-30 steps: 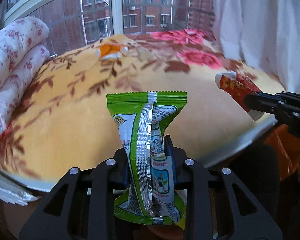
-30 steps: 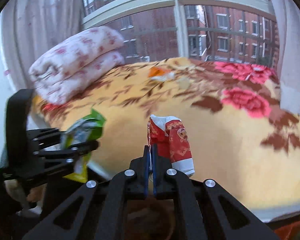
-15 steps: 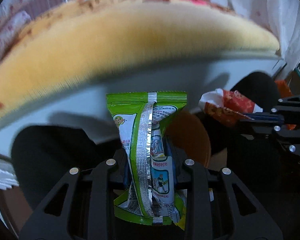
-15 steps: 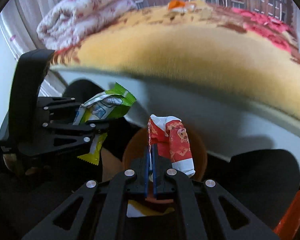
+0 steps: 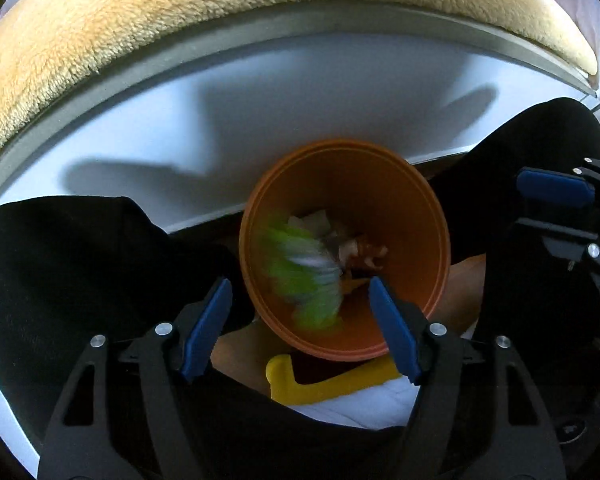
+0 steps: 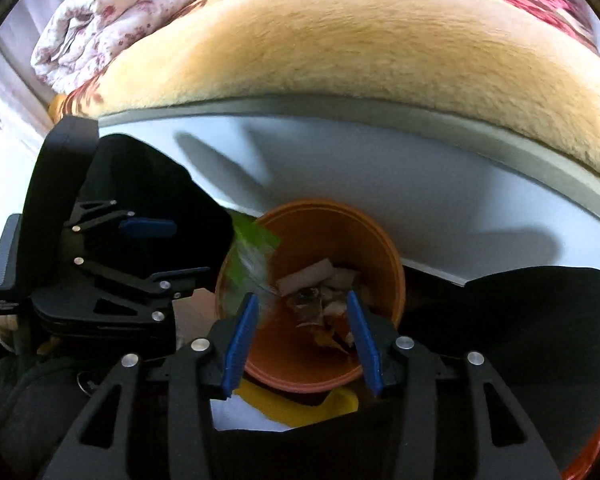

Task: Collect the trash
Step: 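Lower the snack bag and red wrapper into the orange bin and release, then grasp the wooden heart block with the right tool while the left grasps the orange wrapper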

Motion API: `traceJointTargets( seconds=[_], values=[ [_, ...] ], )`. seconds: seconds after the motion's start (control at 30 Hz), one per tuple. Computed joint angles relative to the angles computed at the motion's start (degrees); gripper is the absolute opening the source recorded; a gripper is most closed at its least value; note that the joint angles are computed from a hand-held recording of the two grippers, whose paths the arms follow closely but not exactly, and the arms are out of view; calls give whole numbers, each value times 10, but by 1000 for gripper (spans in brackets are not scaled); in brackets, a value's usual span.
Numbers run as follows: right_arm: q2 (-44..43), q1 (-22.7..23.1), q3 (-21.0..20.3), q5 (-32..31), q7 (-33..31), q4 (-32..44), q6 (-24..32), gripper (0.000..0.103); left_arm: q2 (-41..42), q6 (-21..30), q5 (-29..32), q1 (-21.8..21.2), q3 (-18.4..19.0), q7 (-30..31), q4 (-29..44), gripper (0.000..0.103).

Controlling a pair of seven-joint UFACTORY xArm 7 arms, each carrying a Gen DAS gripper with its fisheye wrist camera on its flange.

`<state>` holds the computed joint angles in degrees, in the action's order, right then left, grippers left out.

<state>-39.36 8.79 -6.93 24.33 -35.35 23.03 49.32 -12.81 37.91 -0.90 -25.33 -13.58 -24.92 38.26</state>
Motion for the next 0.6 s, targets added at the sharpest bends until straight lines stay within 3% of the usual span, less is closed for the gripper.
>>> traceJointTargets(
  seconds=[0.2,0.33,0.47,0.6],
  values=[
    [-28,-8,-21,3,-12,27,12,47,-34,-6,18,9,4,2,2,70],
    [-22,5,-44,32,-46,83,6,47,-80,-37,29,24,12,20,9,71],
    [54,28,-48,75,-81,162,-50,47,-92,-85,73,62,0,5,28,80],
    [174,52,-43,138,-120,261,-109,47,-59,-115,135,113,-16,-44,73,81]
  ],
)
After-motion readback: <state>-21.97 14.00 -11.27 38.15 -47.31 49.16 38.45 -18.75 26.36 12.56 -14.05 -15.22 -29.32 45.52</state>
